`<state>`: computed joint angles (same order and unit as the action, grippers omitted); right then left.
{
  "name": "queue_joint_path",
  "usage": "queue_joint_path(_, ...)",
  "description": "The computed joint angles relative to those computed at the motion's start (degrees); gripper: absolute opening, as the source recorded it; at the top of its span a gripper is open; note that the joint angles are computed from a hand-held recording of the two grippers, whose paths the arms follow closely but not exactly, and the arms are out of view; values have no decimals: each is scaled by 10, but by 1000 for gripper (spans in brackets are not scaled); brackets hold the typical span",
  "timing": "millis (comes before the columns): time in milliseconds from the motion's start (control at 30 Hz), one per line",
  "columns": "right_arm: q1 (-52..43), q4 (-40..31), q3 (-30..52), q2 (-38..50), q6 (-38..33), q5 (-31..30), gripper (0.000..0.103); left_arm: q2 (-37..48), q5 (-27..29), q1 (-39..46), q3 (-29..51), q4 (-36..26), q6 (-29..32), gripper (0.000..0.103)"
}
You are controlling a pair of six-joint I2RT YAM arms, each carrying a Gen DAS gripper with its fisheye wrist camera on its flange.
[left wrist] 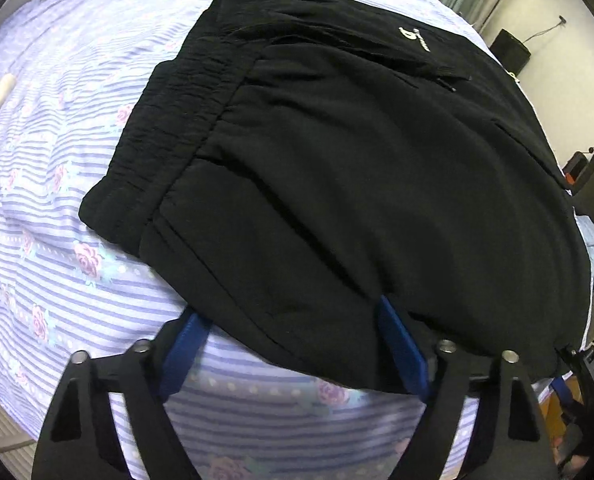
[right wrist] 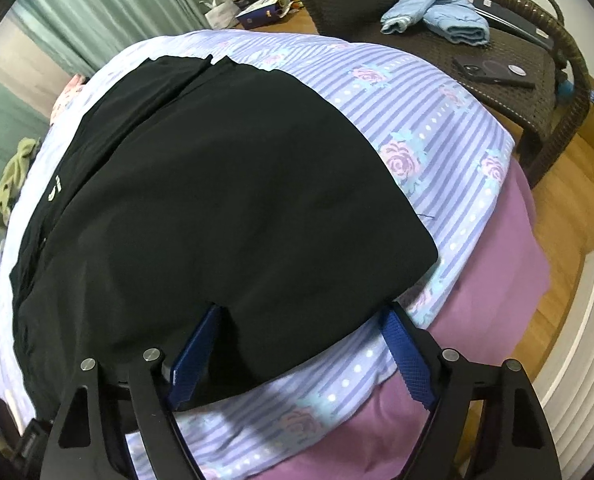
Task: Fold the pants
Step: 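Move both tools down toward the edge of the black pants, then grasp the pants edge with the left gripper while the right gripper grasps beside it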
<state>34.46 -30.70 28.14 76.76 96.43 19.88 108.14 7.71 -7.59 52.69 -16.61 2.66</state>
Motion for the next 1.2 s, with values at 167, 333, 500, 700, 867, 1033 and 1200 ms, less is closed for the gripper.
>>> queue_joint_path(167,-27,-36,16,-21,-36,-4,40,-18,-7,-6,3,-18,-8,32)
queue_joint_path(333,-25,-151,82,-56,-72,14,11,-57,-6,-5,9,-54,-9,14)
queue_joint_path(500,-31,-250,186,-90,-140,61,7,-110,-2,-8,21,-95,-20,13)
queue_joint_path(700,-87,-281,311,-88,-261,90,6,-149,-7,-26,87,-142,-42,13)
queue_joint_path(867,-138,-231,390,-52,-344,120,6,-113,-6,-37,195,-163,-72,12)
queue_joint_path(1033,-210,-148,456,8,-441,96,6,-16,-19,-49,348,-171,-99,12)
queue_joint_path(1200,-281,-77,533,120,-523,60,6,129,-38,-63,542,-201,-82,12)
